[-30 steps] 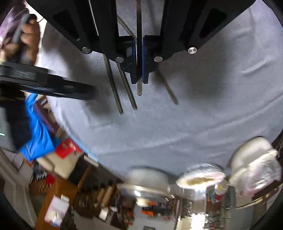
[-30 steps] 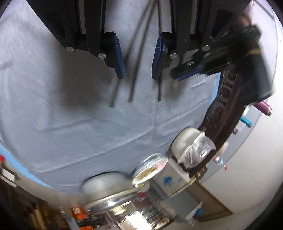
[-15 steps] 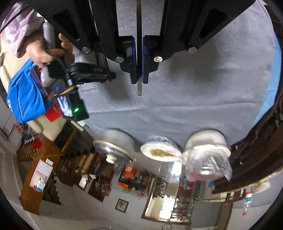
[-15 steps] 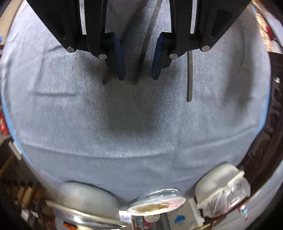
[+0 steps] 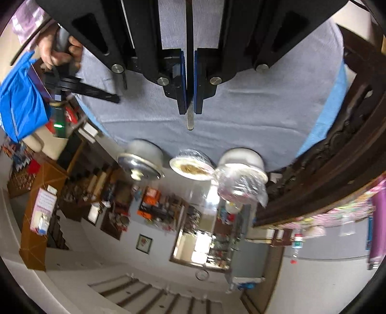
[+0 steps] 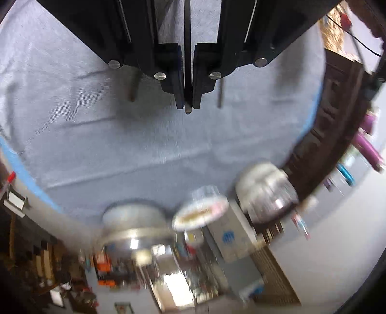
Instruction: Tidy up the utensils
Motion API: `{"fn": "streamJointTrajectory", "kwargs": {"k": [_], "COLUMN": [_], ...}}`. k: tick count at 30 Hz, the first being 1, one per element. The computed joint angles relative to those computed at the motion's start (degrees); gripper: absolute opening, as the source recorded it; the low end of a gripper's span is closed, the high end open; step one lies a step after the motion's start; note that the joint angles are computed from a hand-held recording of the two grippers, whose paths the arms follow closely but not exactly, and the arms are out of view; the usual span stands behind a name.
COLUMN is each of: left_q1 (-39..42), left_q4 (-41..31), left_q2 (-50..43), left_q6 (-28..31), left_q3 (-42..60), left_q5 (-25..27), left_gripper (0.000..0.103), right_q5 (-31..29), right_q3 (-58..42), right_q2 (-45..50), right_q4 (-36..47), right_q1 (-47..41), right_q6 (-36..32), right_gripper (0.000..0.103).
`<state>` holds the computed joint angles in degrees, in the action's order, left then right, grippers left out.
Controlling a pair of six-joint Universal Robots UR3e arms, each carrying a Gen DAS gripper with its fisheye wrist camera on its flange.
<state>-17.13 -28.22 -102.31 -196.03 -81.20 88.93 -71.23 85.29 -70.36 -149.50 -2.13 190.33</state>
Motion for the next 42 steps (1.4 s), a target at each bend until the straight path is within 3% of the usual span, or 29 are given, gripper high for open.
{"fn": "streamJointTrajectory", "kwargs": {"k": [9,13,19,25,31,35,42], "left_q1": [-5.24,-8.68,-15.07,-20.42,-25.29,-26.11,-28.02], "left_q4": [5.18,6.38,11.83,18.03,27.02,30.0,40.43], "left_q2": [11.28,14.0,15.55,13.86,8.17,5.3,-1.01], "left_q6": [-5.3,-7.77,-9.66,-10.66,-9.59,-9.91,-8.53], "left_q3": [-9.71,-11.26,-13.39,-13.76,-12.04,-11.31,-9.49], "left_q5": [9.84,13.93,20.75,26.87,33.75,35.09,41.16], "left_gripper": [0.005,0.005,0.005,0.005,0.005,0.005,0.005], "right_q5": [2.83,1.65,-5.83,-17.55,-33.29,-44.71,-55.83], "right_q3": [29.55,36.83,41.79,42.19,40.15,36.28,31.03], "right_q2": [-30.8,-42.26,-51.89,-52.27,-44.66,-36.2,-26.21], "right_q4": [-17.31,-19.51,-26.09,-35.97,-48.3,-56.28,-64.36], "right_q1": [-7.98,-9.17,-4.9,4.78,17.67,26.97,35.85], "right_q6": [6.32,8.33,11.85,14.97,16.0,12.91,9.21], "right_gripper": [0.007,0.007,0.007,0.007,0.007,0.007,0.007]}}
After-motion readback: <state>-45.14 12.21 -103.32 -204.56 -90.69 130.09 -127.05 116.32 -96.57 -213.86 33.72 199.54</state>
